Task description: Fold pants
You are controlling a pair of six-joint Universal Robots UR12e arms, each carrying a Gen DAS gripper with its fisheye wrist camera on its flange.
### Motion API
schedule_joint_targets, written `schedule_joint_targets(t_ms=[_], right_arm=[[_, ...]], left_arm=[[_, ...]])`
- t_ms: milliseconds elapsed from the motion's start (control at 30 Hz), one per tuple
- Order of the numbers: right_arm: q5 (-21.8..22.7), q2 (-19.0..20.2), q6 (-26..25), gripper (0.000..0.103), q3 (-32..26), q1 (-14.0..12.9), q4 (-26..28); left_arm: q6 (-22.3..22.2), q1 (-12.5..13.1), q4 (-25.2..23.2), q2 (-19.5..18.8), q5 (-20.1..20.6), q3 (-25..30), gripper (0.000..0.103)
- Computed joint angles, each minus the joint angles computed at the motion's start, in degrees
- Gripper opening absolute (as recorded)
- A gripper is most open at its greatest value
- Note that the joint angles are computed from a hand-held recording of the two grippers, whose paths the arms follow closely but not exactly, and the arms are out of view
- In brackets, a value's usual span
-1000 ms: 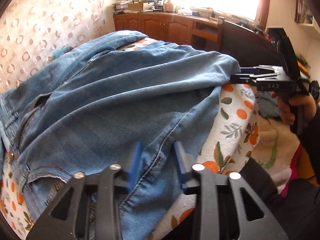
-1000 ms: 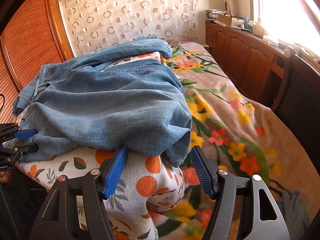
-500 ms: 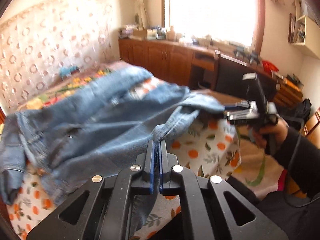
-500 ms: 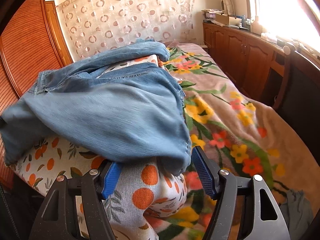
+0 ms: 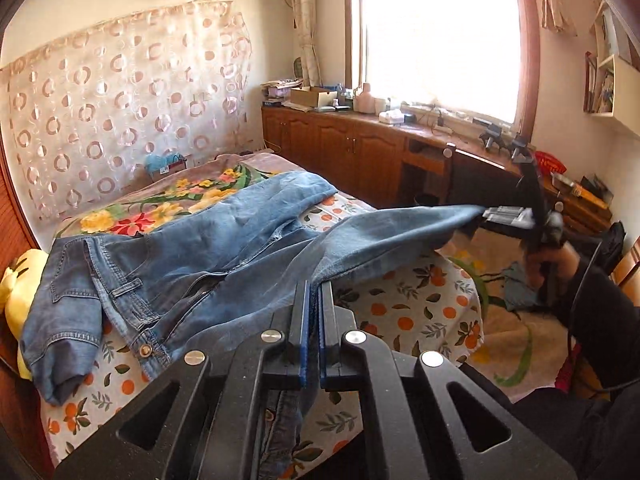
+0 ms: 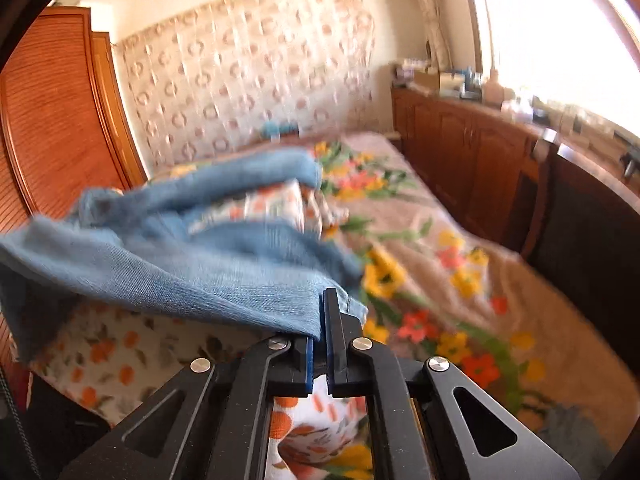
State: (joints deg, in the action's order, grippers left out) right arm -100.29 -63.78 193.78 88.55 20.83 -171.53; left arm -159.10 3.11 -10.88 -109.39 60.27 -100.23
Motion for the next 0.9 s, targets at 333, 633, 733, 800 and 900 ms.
schedule_joint_targets(t_ms=[333, 633, 733, 800, 900], right_arm=[[3.45, 0.44, -3.68, 0.018, -8.24, -1.09, 12.85], [9.47, 5.2, 0.99, 0.052, -11.37, -2.65, 13.24], [10.21, 4.21, 0.86, 0.055, -9.02, -3.39, 11.81], [10.49, 3.82, 1.64, 0.055, -7.65, -3.97, 11.68], [10.89, 4.2, 2.2, 0.056, -7.34, -4.39, 12.76]], left_arm=[[0.82, -0.3, -4.81, -3.34, 3.78, 3.82, 0.004], [0.37, -0.79, -9.03, -6.2, 7.05, 5.15, 0.004], [0.19, -0.59, -8.74, -6.31, 6.63, 4.84, 0.004], [0.15, -0.54, -8.6, -6.47, 6.63, 4.83, 0.004], [-0.03, -0.52, -8.75, -6.83, 6.81, 5.0, 0.004]])
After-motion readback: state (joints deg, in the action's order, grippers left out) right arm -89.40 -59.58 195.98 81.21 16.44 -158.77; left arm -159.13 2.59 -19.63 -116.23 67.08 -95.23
